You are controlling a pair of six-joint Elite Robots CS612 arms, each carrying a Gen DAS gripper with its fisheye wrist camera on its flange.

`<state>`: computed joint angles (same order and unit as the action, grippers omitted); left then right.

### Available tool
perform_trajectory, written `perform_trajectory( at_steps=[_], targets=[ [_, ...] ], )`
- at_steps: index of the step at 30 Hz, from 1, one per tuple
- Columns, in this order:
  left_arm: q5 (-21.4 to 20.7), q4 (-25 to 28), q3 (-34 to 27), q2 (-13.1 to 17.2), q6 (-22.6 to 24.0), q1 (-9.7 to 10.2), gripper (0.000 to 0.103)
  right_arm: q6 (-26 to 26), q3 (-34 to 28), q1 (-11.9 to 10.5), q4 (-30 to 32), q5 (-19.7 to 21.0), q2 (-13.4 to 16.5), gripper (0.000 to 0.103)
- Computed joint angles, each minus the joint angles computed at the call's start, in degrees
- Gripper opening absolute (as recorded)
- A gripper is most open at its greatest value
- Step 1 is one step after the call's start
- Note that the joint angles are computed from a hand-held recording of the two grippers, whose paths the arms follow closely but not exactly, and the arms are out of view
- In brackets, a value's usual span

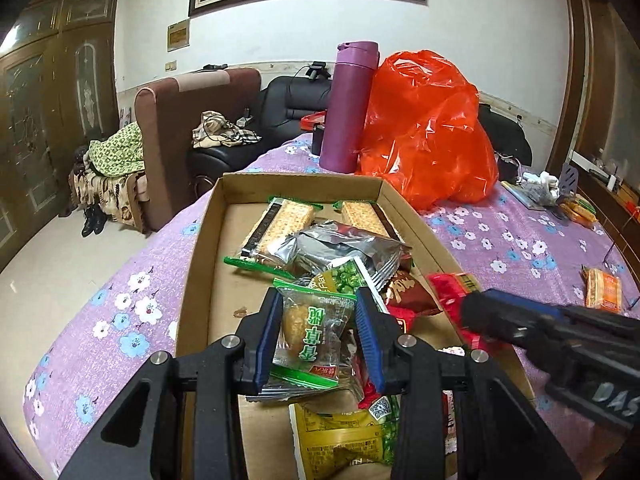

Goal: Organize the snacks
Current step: 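Carry both snacks into the cardboard box and open both grippers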

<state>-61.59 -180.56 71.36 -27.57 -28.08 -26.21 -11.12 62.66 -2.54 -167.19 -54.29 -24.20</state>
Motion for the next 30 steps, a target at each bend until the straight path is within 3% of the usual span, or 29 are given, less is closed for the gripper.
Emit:
perform_trajectory(
  at_steps=[11,30],
  targets=[
    [1.93,0.81,-1.44,0.72,-0.47,-0.24,0.036,-0.32,-2.75,0.38,1.92,-0.02,2.05,0.022],
    [6.13,0.37,-1.53,0.87,0.81,-1.06,0.036,1.23,-2.81,-0.17,1.97,1.55,2.26,0.023]
  ],
)
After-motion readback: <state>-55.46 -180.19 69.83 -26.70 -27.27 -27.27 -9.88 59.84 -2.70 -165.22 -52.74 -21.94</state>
